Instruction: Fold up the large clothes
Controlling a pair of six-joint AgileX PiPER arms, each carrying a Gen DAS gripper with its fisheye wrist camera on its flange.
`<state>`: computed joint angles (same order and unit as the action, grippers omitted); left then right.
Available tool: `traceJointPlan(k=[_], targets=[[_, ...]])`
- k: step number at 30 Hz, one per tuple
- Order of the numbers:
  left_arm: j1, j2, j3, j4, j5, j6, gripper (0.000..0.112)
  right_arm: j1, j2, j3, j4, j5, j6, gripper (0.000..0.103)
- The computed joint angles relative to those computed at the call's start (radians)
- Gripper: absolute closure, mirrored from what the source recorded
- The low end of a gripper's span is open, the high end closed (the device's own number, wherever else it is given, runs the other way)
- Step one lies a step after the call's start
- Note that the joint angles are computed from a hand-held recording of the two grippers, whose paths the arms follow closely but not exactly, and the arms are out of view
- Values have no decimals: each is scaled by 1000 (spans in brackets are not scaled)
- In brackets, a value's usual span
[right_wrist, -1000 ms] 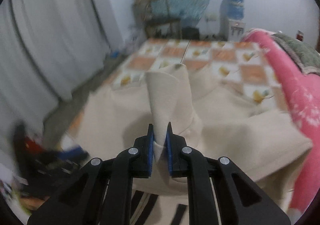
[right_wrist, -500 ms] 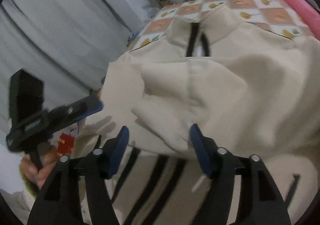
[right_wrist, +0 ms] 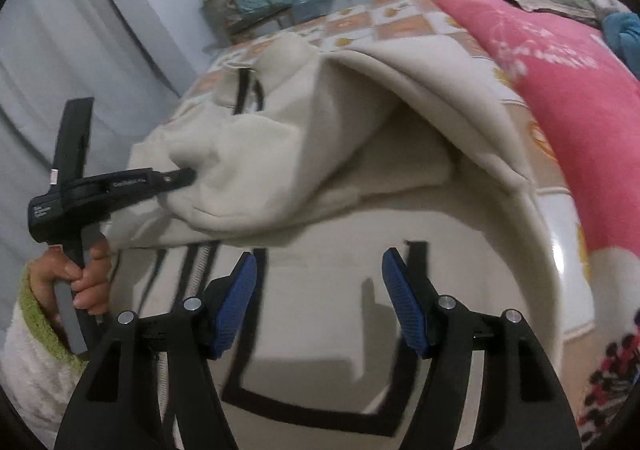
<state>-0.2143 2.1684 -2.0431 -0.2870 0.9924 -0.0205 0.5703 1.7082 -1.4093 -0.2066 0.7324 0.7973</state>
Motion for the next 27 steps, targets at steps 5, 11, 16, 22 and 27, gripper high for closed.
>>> traceJointPlan(k=[5, 11, 16, 22, 27], targets=[[27, -123, 96, -38, -74, 58, 107, 27, 9, -17, -90, 56, 42, 39], [132, -270, 141, -64, -110, 89, 107, 51, 15, -30, -137, 87, 49, 39], [190, -286, 223, 44, -117, 62, 107, 42, 29, -34, -85, 83, 8, 39], [266, -267, 320, -36, -80, 110, 96, 21, 35, -54, 10, 106, -62, 39], [271, -223, 243, -44, -53, 88, 73, 4, -9, -39, 55, 88, -83, 38]])
